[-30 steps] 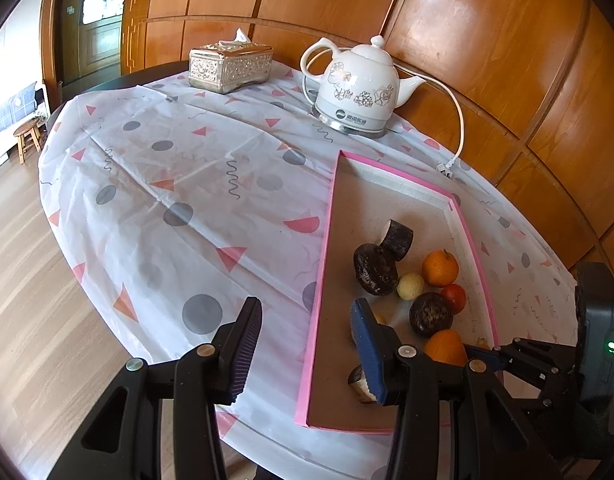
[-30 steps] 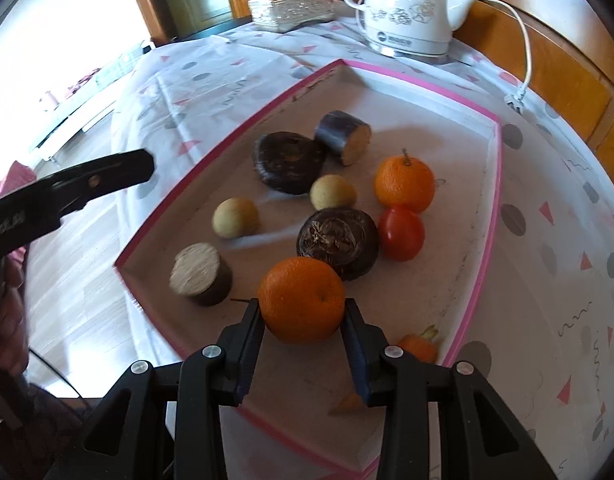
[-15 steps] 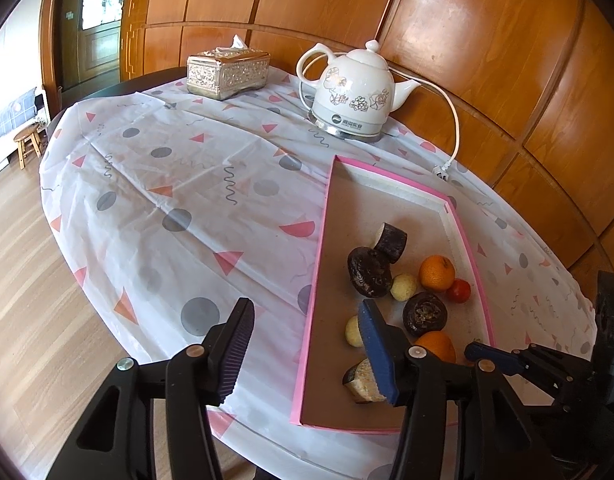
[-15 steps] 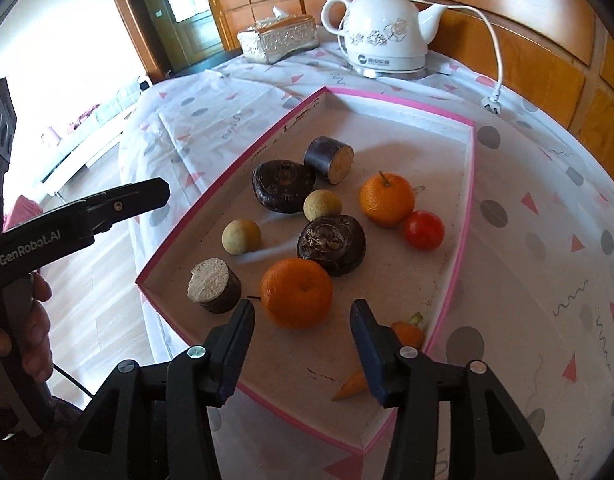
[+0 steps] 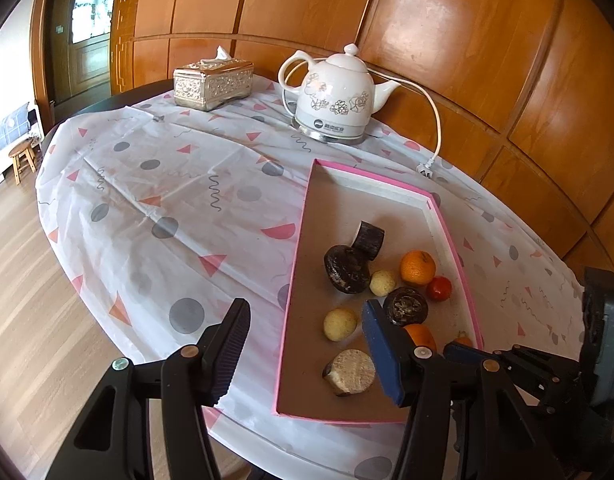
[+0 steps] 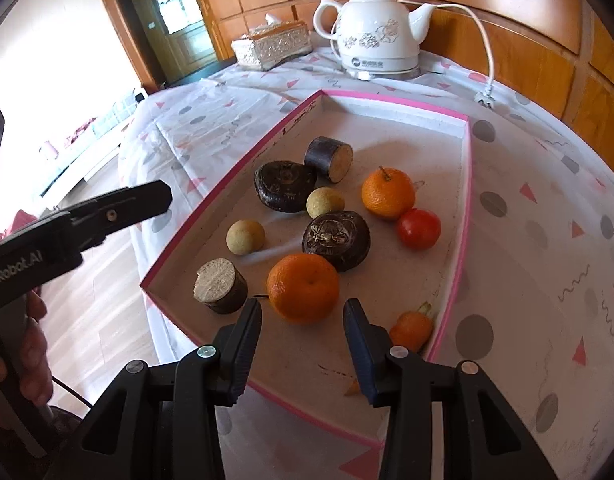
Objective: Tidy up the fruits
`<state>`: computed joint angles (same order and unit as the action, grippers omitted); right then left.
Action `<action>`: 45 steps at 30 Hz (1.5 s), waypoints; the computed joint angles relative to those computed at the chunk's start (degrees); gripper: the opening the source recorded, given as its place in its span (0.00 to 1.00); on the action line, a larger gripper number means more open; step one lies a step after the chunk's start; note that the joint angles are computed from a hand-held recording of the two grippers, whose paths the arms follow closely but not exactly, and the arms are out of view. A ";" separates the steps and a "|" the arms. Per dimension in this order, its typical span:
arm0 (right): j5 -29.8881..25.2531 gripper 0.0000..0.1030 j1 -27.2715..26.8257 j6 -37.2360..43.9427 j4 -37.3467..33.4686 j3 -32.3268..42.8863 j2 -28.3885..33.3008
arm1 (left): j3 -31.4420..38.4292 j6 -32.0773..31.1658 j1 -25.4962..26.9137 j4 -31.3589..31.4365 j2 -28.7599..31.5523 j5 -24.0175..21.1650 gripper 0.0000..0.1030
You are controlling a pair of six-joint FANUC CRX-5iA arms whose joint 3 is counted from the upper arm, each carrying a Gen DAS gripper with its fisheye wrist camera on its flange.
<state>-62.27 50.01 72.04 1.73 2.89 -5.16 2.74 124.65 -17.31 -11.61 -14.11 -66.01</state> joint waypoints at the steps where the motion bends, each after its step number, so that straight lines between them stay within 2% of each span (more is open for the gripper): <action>1: 0.32 0.42 0.15 -0.55 0.28 -0.41 -0.39 | 0.15 0.21 -0.28 -0.34 0.01 -0.06 0.59; 12: 4.78 0.44 5.41 -13.22 15.18 -8.71 -5.49 | 2.45 3.65 -4.71 -7.10 0.10 -0.74 0.68; 20: 5.61 0.50 7.12 -25.63 26.43 -14.29 -8.26 | 4.47 6.45 -9.39 -13.81 0.19 -1.44 0.86; 26: 5.02 0.51 6.81 -30.41 29.52 -16.06 -9.13 | 5.76 7.52 -12.20 -16.74 0.54 -2.18 0.99; 34: 4.70 0.51 6.85 -32.37 31.55 -17.29 -9.55 | 7.90 9.07 -15.36 -20.32 1.78 -4.63 1.00; 42: 4.46 0.51 6.99 -32.84 32.11 -17.67 -9.71 | 8.68 9.51 -16.99 -22.82 2.07 -4.96 1.00; 45: 4.39 0.51 7.12 -32.98 32.38 -17.78 -9.73 | 9.98 9.87 -17.80 -24.21 3.00 -6.75 1.00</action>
